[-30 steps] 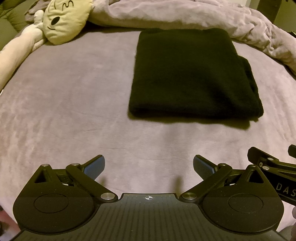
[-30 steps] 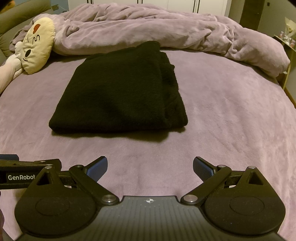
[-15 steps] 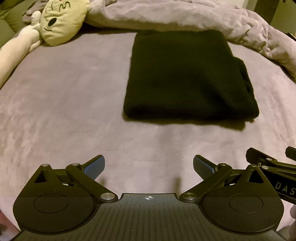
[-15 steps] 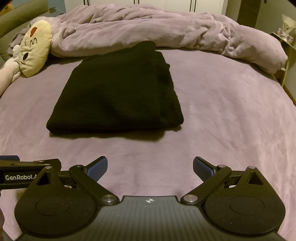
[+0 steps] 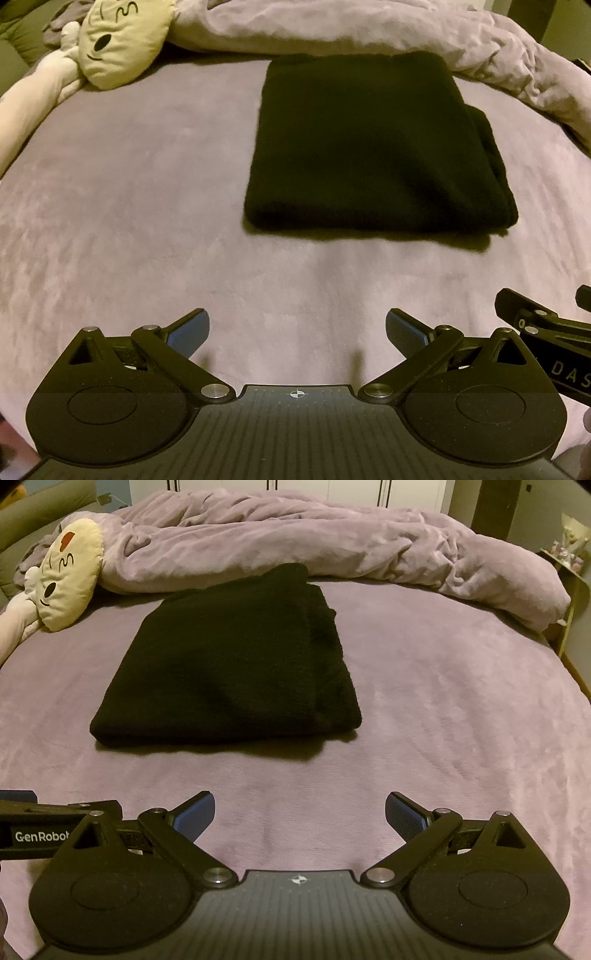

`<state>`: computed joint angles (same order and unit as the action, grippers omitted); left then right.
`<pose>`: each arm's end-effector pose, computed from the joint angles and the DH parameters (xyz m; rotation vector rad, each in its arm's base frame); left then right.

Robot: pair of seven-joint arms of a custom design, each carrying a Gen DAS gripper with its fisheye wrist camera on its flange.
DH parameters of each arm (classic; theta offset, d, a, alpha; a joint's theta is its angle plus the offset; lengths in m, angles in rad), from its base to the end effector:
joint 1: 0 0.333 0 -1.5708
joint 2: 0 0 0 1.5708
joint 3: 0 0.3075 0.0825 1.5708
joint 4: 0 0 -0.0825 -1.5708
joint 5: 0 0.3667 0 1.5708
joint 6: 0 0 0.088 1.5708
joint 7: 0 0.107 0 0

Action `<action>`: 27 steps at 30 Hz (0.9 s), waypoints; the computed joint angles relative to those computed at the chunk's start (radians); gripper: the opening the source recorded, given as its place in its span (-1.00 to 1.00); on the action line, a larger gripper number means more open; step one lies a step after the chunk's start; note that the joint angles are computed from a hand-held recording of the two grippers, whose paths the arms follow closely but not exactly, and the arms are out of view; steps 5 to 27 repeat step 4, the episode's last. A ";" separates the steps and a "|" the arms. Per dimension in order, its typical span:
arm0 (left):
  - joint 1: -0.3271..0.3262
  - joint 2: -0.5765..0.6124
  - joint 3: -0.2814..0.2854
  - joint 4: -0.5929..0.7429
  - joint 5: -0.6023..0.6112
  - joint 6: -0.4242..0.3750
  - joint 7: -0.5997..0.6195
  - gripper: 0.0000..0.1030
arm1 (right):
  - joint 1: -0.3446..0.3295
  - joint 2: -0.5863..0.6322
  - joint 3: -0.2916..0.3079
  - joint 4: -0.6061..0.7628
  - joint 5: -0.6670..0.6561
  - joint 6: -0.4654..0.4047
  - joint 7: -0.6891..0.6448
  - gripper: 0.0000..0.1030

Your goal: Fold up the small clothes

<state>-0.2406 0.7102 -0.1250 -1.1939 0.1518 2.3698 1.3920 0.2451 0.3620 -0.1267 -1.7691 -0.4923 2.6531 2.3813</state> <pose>0.7232 -0.2431 0.4169 -1.7561 2.1939 -0.5470 0.6608 0.1009 0.4158 -1.6025 2.1618 -0.7217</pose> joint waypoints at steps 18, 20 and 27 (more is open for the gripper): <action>0.003 -0.004 -0.003 -0.008 -0.004 0.005 0.006 1.00 | 0.005 -0.006 -0.004 -0.006 -0.012 -0.002 0.012 0.92; 0.003 -0.004 -0.003 -0.008 -0.004 0.005 0.006 1.00 | 0.005 -0.006 -0.004 -0.006 -0.012 -0.002 0.012 0.92; 0.003 -0.004 -0.003 -0.008 -0.004 0.005 0.006 1.00 | 0.005 -0.006 -0.004 -0.006 -0.012 -0.002 0.012 0.92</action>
